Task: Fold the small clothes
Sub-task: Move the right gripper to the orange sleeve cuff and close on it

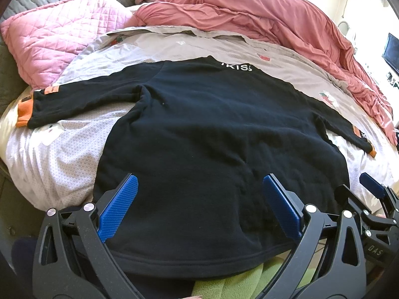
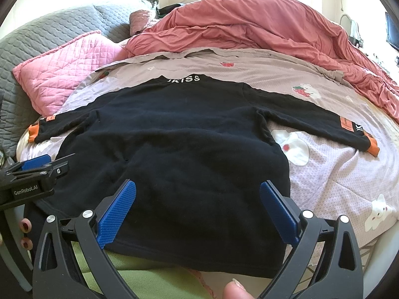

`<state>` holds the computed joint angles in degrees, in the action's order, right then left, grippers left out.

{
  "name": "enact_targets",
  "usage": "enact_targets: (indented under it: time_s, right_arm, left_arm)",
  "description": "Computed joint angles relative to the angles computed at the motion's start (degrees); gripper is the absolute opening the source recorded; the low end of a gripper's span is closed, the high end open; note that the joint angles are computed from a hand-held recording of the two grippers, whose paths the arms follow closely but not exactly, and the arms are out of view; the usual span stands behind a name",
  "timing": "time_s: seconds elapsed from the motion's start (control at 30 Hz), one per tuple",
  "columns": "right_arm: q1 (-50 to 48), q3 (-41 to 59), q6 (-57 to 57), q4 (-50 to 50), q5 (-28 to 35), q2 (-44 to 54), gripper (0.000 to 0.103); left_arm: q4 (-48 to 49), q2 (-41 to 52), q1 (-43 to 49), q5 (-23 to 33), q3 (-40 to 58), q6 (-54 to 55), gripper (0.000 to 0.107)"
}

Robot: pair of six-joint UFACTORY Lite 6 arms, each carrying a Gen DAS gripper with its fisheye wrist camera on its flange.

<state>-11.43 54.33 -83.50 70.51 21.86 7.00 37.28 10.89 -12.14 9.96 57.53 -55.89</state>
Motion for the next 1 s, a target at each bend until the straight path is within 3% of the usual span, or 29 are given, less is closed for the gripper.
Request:
enact_targets:
  time_s: [0.43, 1.0]
  right_arm:
    - [-2.18, 5.34, -2.14, 3.2, 0.99, 4.18, 0.099]
    - [-6.21, 21.39, 3.54, -0.75, 1.09, 16.81, 0.099]
  left_arm:
    - [7.97, 4.69, -1.91, 3.28, 6.11, -7.47, 0.094]
    - [-3.95, 18.65, -2.96, 10.75, 27.3, 6.52, 0.094]
